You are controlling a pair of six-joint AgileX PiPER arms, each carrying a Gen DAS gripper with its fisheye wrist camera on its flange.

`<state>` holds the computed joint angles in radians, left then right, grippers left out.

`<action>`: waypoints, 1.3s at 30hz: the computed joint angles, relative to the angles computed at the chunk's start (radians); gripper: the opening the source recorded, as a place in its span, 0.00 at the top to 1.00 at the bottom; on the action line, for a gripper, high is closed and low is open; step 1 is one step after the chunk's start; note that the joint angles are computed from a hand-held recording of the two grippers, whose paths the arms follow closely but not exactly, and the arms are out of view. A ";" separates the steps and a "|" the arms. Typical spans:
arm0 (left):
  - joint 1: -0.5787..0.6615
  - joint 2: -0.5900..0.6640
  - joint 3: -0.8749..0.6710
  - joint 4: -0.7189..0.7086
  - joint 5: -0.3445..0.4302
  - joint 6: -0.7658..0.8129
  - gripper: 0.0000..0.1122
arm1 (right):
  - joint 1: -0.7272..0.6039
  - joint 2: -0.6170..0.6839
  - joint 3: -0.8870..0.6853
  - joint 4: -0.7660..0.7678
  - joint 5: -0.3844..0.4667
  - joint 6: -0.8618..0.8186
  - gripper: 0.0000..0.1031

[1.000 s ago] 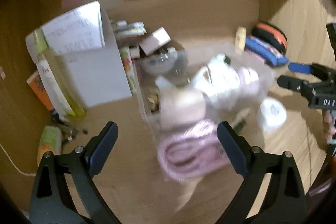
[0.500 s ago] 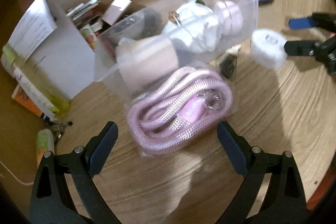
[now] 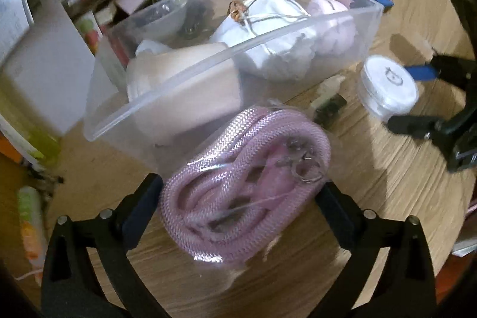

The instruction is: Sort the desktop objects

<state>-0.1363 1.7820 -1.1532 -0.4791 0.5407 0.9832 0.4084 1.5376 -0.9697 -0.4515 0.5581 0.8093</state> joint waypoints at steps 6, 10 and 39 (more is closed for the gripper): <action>0.016 0.023 -0.016 -0.091 0.059 0.072 0.09 | 0.008 0.040 -0.034 -0.024 0.006 -0.010 0.18; 0.017 0.054 -0.039 -0.163 0.084 0.120 0.09 | 0.009 0.050 -0.037 -0.042 -0.011 0.002 0.23; 0.270 -0.114 0.120 -0.530 0.341 0.449 0.43 | 0.088 -0.082 -0.010 -0.102 -0.032 0.150 0.40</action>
